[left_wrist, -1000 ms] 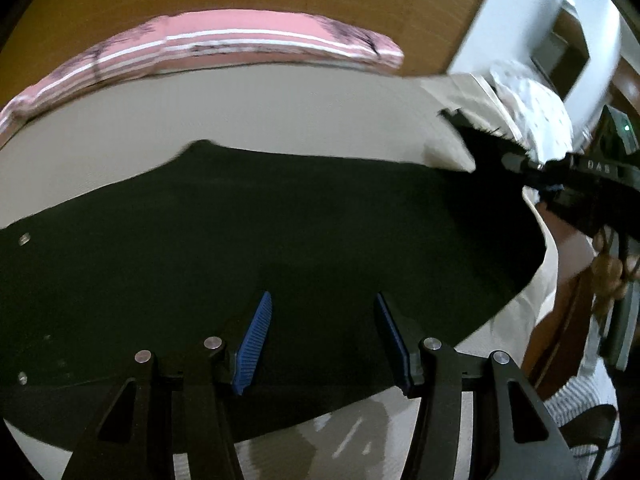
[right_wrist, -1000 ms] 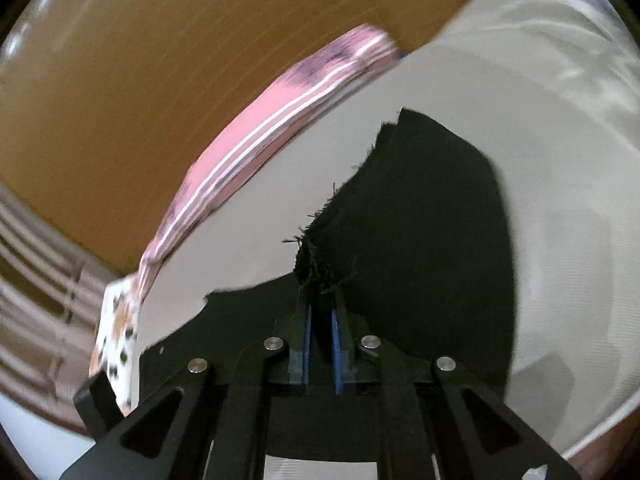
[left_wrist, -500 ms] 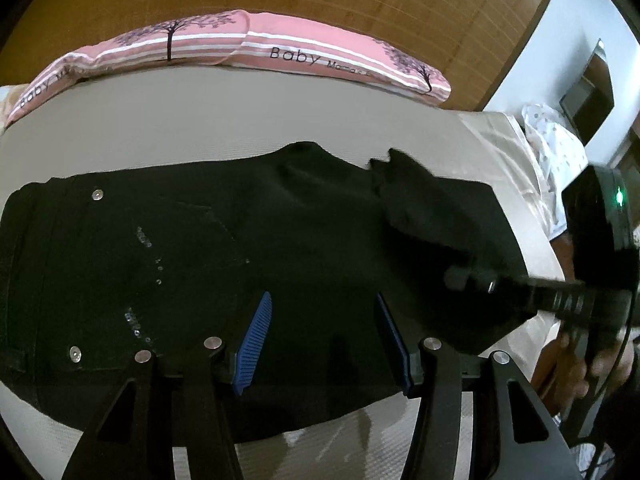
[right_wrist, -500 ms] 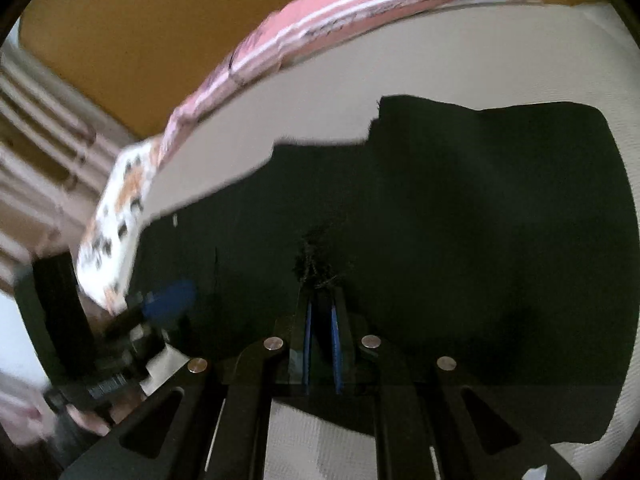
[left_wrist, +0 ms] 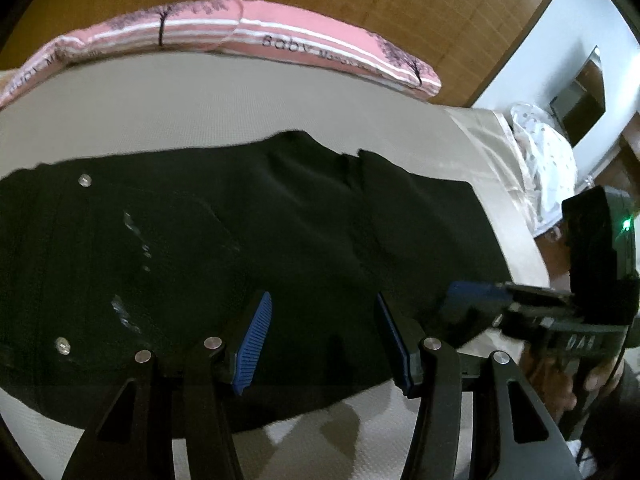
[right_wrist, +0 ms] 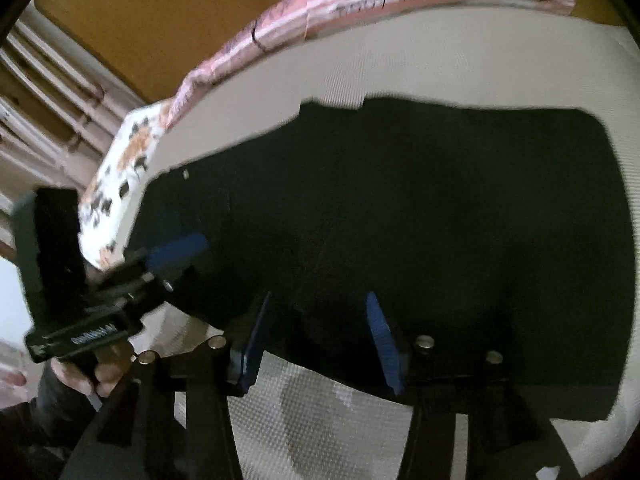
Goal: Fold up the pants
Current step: 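Lift the leg end and fold it over toward the waistband with the right tool, then grasp the folded end of the pants with the left tool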
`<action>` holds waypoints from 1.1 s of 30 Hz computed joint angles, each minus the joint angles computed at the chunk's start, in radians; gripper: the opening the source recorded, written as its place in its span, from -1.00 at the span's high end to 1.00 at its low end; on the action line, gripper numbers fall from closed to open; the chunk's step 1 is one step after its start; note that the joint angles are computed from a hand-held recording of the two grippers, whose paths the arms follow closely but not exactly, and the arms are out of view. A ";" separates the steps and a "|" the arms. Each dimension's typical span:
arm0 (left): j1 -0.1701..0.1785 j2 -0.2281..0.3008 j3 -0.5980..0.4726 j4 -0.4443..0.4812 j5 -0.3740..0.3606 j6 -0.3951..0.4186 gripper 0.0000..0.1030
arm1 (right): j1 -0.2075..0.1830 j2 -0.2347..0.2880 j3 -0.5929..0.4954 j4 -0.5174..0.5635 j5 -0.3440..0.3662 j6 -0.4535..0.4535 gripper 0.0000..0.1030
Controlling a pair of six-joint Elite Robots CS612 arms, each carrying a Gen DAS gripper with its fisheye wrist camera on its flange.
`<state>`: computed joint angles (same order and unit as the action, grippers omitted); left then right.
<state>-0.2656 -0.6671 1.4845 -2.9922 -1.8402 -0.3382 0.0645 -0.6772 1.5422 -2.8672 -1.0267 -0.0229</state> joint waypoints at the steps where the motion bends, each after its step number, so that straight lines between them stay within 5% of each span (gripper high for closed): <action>1: 0.001 0.001 -0.003 0.009 -0.018 -0.006 -0.06 | -0.005 -0.004 0.009 -0.027 -0.006 0.029 0.05; 10: 0.019 0.045 -0.097 0.165 -0.279 -0.116 -0.04 | -0.050 -0.009 0.075 -0.336 -0.104 0.371 -0.07; 14: 0.021 0.065 -0.130 0.213 -0.309 -0.185 0.12 | -0.069 0.000 0.079 -0.394 -0.097 0.460 -0.09; 27: 0.006 0.096 -0.163 0.242 -0.342 -0.214 0.26 | -0.081 -0.006 0.086 -0.424 -0.077 0.465 -0.10; 31: -0.001 0.100 -0.162 0.230 -0.335 -0.230 0.73 | -0.082 -0.003 0.081 -0.420 -0.070 0.472 -0.10; 33: -0.001 0.103 -0.156 0.206 -0.333 -0.258 0.78 | -0.082 -0.002 0.078 -0.409 -0.066 0.472 -0.11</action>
<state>-0.2669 -0.5641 1.3288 -2.7859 -2.1732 -0.5965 -0.0174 -0.6795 1.6206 -3.2763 -1.0922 0.4494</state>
